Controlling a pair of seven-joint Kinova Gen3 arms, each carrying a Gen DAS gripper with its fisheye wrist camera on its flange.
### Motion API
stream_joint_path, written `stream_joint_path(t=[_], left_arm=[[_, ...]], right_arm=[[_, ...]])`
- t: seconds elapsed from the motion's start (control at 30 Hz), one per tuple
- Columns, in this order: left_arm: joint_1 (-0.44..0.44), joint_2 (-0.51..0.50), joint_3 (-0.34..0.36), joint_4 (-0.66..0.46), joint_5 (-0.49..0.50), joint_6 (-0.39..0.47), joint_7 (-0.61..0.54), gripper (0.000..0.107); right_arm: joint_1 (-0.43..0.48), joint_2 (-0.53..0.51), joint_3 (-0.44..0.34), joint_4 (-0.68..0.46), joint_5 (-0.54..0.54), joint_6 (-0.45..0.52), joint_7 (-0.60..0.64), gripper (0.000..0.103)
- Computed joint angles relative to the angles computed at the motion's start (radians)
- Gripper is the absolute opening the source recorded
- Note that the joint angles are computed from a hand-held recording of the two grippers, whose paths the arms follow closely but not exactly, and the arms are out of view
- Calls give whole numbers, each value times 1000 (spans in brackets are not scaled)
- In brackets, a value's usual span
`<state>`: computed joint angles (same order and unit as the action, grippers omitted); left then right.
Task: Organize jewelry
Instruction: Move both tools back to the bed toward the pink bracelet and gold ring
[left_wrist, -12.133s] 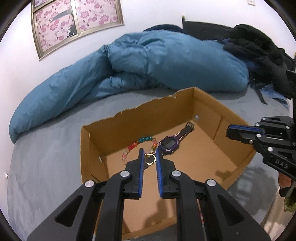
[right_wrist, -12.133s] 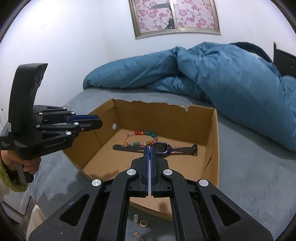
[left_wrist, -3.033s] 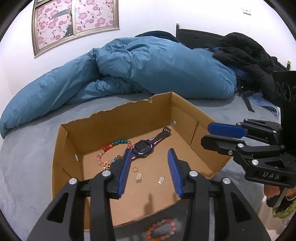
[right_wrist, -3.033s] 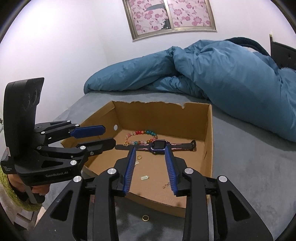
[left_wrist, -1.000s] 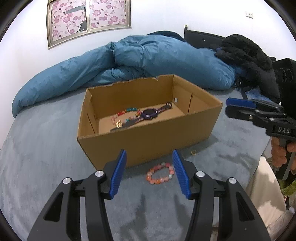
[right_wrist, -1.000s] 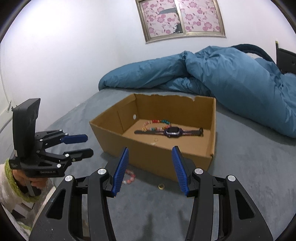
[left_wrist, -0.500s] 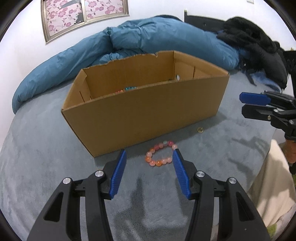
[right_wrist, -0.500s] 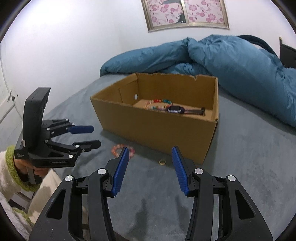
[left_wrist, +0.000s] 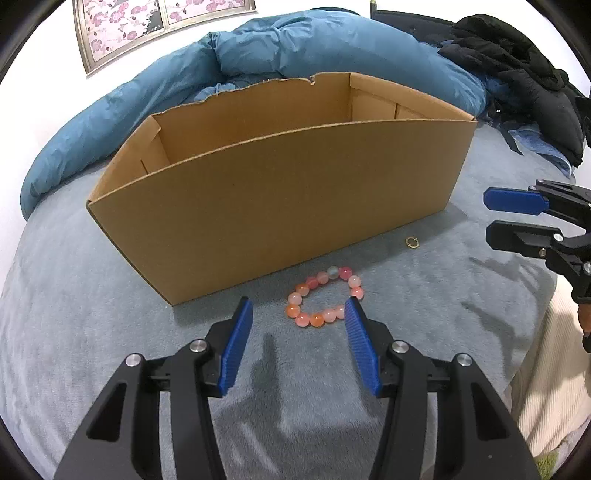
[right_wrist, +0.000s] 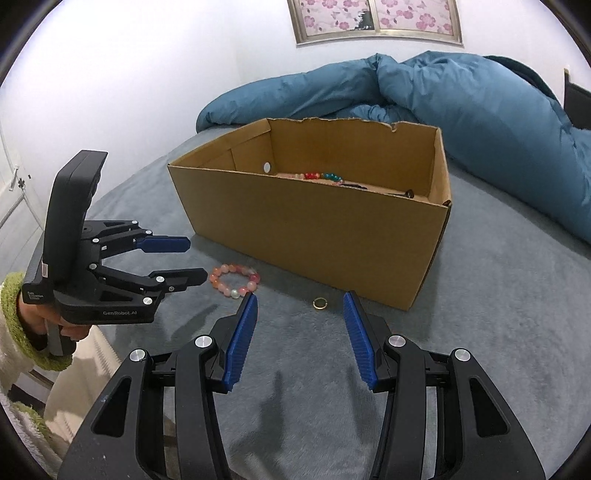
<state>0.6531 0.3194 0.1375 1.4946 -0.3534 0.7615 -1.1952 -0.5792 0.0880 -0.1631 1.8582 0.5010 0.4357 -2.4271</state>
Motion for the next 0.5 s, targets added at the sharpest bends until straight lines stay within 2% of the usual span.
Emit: stream_joint_path(t=[0.5], left_arm=[[-11,15,-1,-25,19,27,-23,50]], right_arm=[[6,50,22,-26,-77,-18,103,47]])
